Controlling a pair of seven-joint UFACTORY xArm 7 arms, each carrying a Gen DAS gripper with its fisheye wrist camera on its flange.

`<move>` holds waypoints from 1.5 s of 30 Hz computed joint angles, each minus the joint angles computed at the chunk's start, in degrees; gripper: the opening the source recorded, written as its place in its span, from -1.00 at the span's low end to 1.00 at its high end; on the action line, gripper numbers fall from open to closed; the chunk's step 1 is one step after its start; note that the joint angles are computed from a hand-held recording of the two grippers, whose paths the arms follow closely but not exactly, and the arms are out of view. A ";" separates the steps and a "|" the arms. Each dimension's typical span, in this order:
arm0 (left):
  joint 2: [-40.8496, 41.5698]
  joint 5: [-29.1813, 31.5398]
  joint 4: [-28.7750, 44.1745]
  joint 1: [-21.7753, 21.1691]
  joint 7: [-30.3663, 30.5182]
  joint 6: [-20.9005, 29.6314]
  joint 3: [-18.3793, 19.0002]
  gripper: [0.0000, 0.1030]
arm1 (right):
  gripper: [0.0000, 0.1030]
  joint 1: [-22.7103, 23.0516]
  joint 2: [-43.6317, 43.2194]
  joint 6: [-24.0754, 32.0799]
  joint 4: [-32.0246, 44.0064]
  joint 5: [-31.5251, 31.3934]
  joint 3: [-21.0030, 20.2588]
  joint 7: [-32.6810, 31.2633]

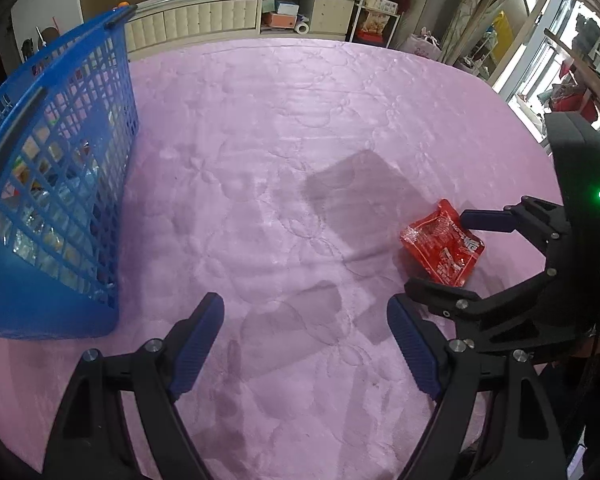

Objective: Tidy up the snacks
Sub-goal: 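Grasp the red packet with the right gripper and lift it, then carry the red packet over the blue basket and release it inside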

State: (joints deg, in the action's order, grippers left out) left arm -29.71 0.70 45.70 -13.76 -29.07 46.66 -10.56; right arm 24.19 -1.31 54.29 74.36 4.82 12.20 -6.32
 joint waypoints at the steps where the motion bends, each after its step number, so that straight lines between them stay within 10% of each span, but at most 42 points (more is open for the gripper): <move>1: 0.17 -0.13 0.01 0.04 -0.05 -0.17 0.12 0.60 | 0.83 -0.04 -0.03 0.22 0.07 0.21 -0.06 -0.33; 6: 0.93 -1.23 -0.37 -0.03 -0.51 -1.23 0.58 0.60 | 0.02 -0.62 -0.23 0.08 0.63 0.41 -0.52 -1.30; 8: 0.92 -1.21 -0.34 -0.09 -0.64 -1.10 0.47 0.60 | 0.00 -1.02 -0.68 -0.27 0.17 1.16 -0.89 -2.61; 12: 0.54 -1.12 -0.15 -0.24 -0.97 -1.21 0.20 0.60 | -0.79 -2.06 -2.47 -1.14 -1.54 1.51 -1.59 -1.69; 45: -15.78 6.93 8.77 6.71 5.03 6.09 -0.10 0.60 | -0.80 2.52 -6.00 -0.98 14.83 5.77 2.74 2.53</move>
State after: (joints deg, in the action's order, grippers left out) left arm -45.49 7.63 54.47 -7.05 -24.04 52.75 -10.65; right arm 26.71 -7.31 53.31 89.19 10.59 14.94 -3.79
